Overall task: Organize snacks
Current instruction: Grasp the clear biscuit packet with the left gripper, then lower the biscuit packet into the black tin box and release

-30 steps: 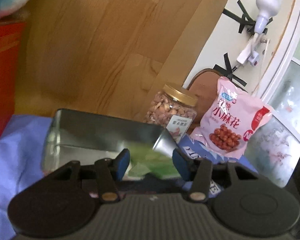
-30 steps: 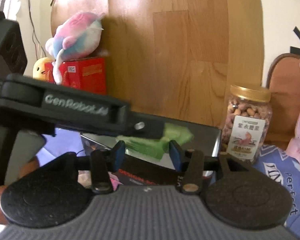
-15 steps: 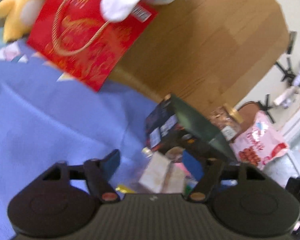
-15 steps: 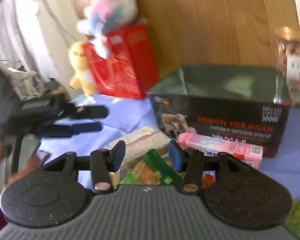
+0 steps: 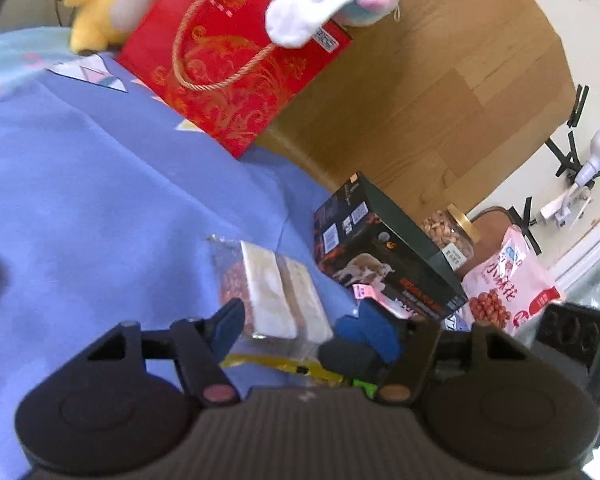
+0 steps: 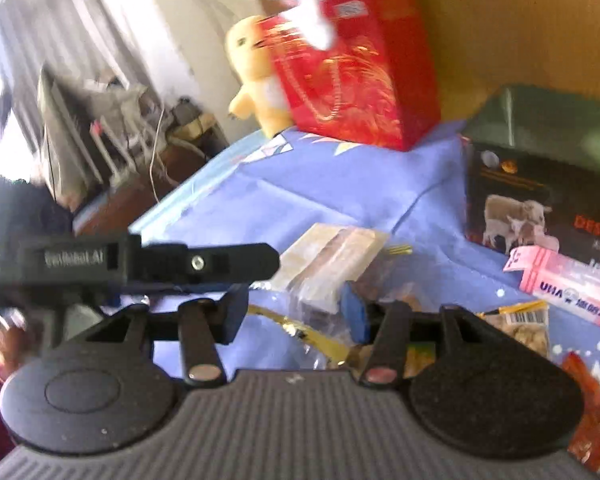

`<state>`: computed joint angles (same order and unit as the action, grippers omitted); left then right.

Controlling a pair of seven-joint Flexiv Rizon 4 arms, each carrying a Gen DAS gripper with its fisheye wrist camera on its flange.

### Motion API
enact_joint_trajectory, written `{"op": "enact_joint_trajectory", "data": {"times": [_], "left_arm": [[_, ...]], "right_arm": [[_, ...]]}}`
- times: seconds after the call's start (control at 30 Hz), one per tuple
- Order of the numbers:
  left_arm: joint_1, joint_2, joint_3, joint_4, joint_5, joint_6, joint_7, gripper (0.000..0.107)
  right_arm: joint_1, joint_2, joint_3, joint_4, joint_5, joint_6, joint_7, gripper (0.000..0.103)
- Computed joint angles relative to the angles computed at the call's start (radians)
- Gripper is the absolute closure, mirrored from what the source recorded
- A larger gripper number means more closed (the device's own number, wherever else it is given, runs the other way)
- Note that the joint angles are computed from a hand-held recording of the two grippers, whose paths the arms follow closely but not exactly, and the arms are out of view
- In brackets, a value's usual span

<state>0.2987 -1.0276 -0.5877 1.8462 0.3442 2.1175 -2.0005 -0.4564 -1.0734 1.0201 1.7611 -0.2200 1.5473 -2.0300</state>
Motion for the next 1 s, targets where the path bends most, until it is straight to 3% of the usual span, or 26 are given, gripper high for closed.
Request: {"op": "enact_joint_trajectory", "data": {"times": [0.1,0.27,0.37,0.43,0.53,0.73,0.87,1.0], "left_arm": [[-0.027,0.018,0.045,-0.005,-0.037,0.024,-0.012,0.035],[-0.024,-0.006,0.026,-0.068,-0.043,-0.082,0.017,0.033],[0.015,-0.064,-0.044,-0.093,-0.037,-0.138,0.065,0.038],[-0.008,-0.057,-0.024,-0.085,-0.069,-0.112,0.082,0.045],[-0.045,-0.017,0.015,-0.058,-0.118,-0.091,0.09,0.048],[-0.088,0.042,0.035,-0.06,-0.096,-0.029,0.094,0.048],[-0.068,0.006,-0.065,-0.189,-0.043,-0.138,0.14,0.048],[-0.082,-0.099,-0.213,-0.4,-0.057,-0.337,0.28,0.048]], "right_arm": [[0.114,0.11,-0.17,0.087,-0.031,0.176,-0.021,0.036],[0.213,0.13,-0.288,0.054,-0.089,0.159,0.037,0.025],[0.28,0.118,-0.352,-0.012,-0.111,0.096,0.104,0.026],[0.291,0.111,-0.355,-0.013,-0.116,0.102,0.104,0.034],[0.385,0.156,-0.476,0.045,-0.106,0.257,0.146,0.043],[0.353,0.186,-0.482,0.108,-0.126,0.465,0.199,0.044],[0.387,0.209,-0.565,0.066,-0.106,0.517,0.248,0.044],[0.393,0.214,-0.633,-0.036,-0.11,0.433,0.347,0.044]]}}
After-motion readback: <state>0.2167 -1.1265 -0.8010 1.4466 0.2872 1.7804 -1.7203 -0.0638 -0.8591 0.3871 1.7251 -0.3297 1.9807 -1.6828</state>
